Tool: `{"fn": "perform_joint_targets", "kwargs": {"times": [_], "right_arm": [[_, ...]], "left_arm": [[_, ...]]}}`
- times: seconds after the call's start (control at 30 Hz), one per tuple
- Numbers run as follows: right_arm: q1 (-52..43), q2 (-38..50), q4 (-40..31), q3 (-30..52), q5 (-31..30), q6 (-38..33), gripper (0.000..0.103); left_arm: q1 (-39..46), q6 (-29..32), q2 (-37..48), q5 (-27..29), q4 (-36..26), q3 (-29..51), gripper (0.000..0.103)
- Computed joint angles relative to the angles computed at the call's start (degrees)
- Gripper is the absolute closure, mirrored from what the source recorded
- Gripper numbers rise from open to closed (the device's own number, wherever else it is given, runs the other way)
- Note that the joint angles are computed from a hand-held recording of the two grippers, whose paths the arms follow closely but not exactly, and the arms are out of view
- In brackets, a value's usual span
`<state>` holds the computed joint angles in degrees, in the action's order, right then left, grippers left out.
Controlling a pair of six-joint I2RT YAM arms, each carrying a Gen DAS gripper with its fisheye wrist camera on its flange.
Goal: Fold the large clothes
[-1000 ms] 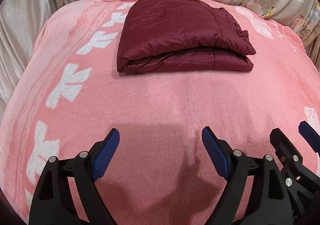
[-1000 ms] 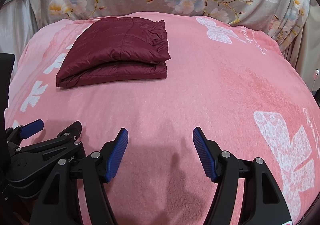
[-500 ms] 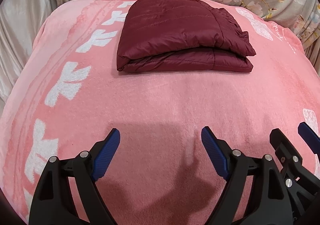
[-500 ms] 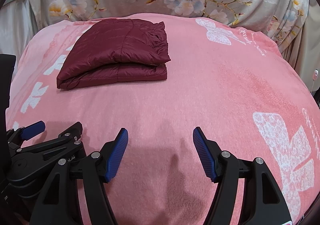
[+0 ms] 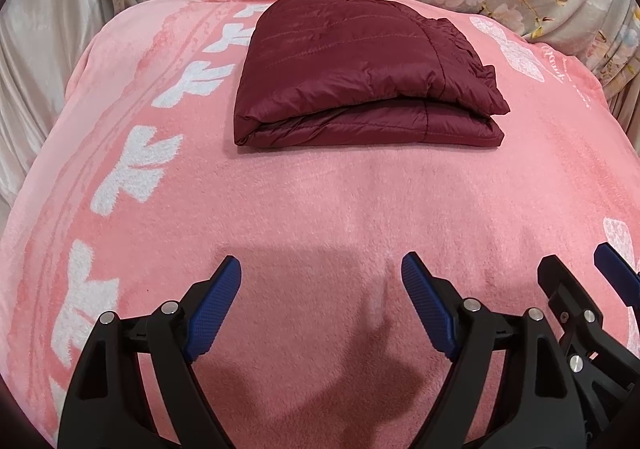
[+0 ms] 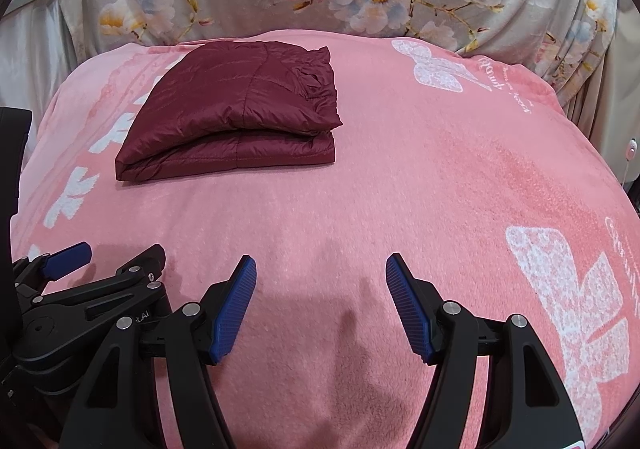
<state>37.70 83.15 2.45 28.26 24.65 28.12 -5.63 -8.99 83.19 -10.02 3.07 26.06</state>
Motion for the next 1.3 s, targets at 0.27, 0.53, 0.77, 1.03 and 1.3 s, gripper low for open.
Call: {"fn": "perform_joint_targets", "kwargs": {"times": [0.27,0.53,0.77,1.03,1.3], "right_arm": [[-0.2,-0.3,-0.5,0.5,0.1,-0.4,0.037],[0.0,-0.5,-0.6,0.6,0.4,-0.3,0.037],[0.2,-0.2,-0.8,1.0,0.7,-0.2,0.037],[-0.2,0.6,-1.4,2.6,0.3,-0.7,0.036],[-0.1,1.7,-1.0,3.6,0.4,-0.9,0.036]], "left_arm": [[0.0,0.3,-0.6,-0.2,-0.1,-0.2,0.023],[0.0,0.4,-1.3,-0.3,-0.8,0.1,0.023],[0.1,0.6,-1.4,-0.3,-0.7,0.1,0.024],[1.2,0.3,-2.4,0.1,-1.9,0.9,0.023],[2.0,0.6,-1.3,0.6,-1.8,2.0,0.023]]}}
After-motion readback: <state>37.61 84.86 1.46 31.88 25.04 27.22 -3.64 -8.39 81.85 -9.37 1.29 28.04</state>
